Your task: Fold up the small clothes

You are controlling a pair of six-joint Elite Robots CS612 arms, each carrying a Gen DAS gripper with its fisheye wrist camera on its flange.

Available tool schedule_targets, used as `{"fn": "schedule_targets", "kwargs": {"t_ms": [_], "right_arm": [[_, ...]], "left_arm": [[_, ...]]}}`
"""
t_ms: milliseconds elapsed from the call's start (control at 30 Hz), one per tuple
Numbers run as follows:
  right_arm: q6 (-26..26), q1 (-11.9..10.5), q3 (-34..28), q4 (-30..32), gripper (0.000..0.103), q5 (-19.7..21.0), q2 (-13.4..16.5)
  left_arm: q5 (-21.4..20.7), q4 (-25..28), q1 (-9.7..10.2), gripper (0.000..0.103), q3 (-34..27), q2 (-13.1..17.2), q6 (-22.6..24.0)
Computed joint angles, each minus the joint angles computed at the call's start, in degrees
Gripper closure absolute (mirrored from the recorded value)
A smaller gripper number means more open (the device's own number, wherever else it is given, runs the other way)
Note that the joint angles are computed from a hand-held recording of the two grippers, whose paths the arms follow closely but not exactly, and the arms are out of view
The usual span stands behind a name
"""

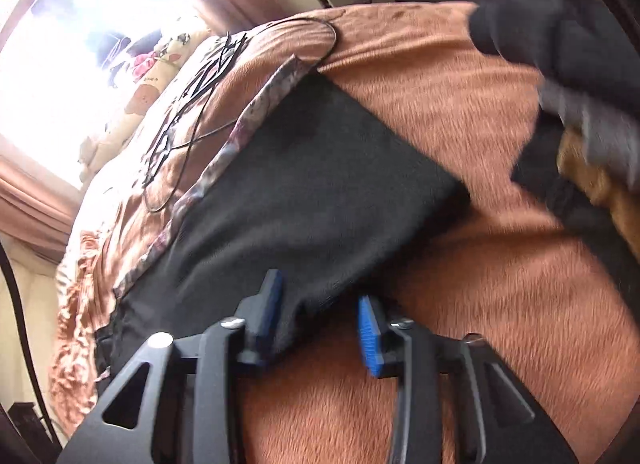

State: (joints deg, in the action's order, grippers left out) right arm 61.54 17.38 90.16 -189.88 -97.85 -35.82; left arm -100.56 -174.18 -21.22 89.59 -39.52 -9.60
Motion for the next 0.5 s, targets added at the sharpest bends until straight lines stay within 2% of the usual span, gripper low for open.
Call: {"fn": "schedule_targets", "kwargs": {"t_ms": [33, 100, 200, 300, 500], "right_arm": [[-0.5, 0.0, -0.2, 0.4, 0.095, -0.4, 0.0], [-2.0, -0.1, -0.8, 0.1, 0.100, -0.3, -0.1], [-6.6, 0.5, -1.2, -1.6, 0.102, -2.0, -0.5], [-11.7, 1.2, -1.5, -3.7, 0.102, -2.3, -1.2], [-18.2, 2.3, -2.8, -6.6, 0.102, -0.6, -2.2]], "left_arm": [[0.0, 0.1, 0.08, 0.044, 0.0, 0.0, 0.0], [0.1, 0.4, 0.30, 0.049, 0.0, 0.0, -0.1], [0.3, 0.8, 0.63, 0.056, 0.1, -0.1, -0.3], [0.0, 1.0, 0.99, 0.057, 0.2, -0.3, -0.8], [-0.8, 0.0, 1.63, 0.057, 1.3, -1.0, -2.0]]}}
